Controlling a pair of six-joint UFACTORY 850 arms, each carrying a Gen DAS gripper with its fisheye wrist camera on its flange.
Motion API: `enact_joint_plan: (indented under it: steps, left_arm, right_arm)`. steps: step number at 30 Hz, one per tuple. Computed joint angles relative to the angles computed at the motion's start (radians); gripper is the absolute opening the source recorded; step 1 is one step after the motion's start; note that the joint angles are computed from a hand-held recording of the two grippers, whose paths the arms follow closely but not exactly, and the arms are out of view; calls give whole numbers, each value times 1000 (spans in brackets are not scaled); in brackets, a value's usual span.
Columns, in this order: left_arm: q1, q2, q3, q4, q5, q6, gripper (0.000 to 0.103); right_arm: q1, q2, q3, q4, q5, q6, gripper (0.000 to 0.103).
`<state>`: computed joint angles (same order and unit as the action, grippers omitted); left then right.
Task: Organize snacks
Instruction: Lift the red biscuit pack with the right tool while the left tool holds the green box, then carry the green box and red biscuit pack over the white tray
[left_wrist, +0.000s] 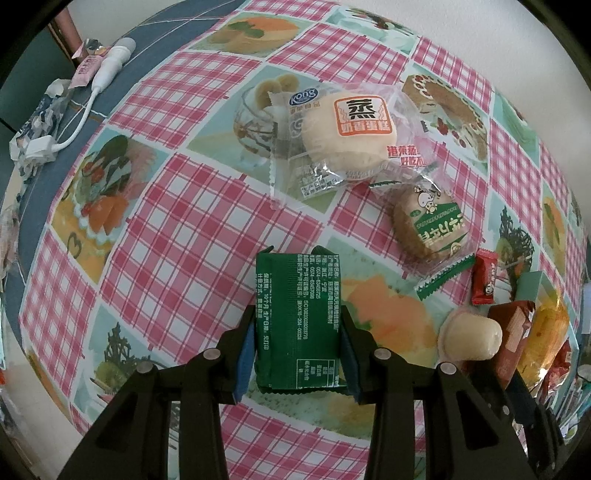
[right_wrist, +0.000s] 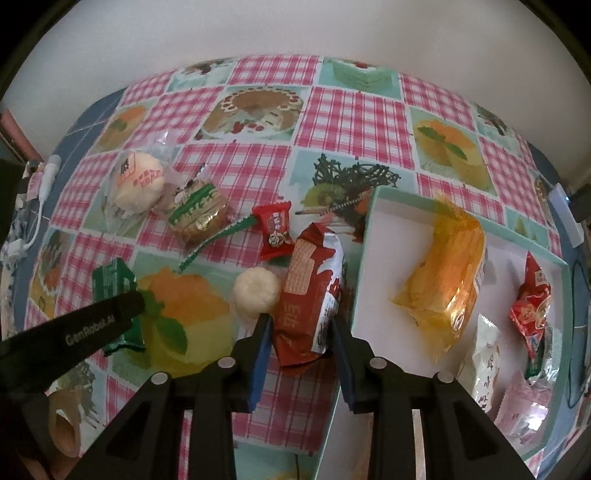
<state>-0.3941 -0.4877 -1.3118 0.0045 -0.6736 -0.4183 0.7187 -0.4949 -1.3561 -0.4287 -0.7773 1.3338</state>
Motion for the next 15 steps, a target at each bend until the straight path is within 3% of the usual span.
enact_joint_plan:
  steps: [15]
  left_arm:
    - [-8,1,-7,-52,5,62,41]
  right_arm:
    - [16,50,19,-107,13,107,26]
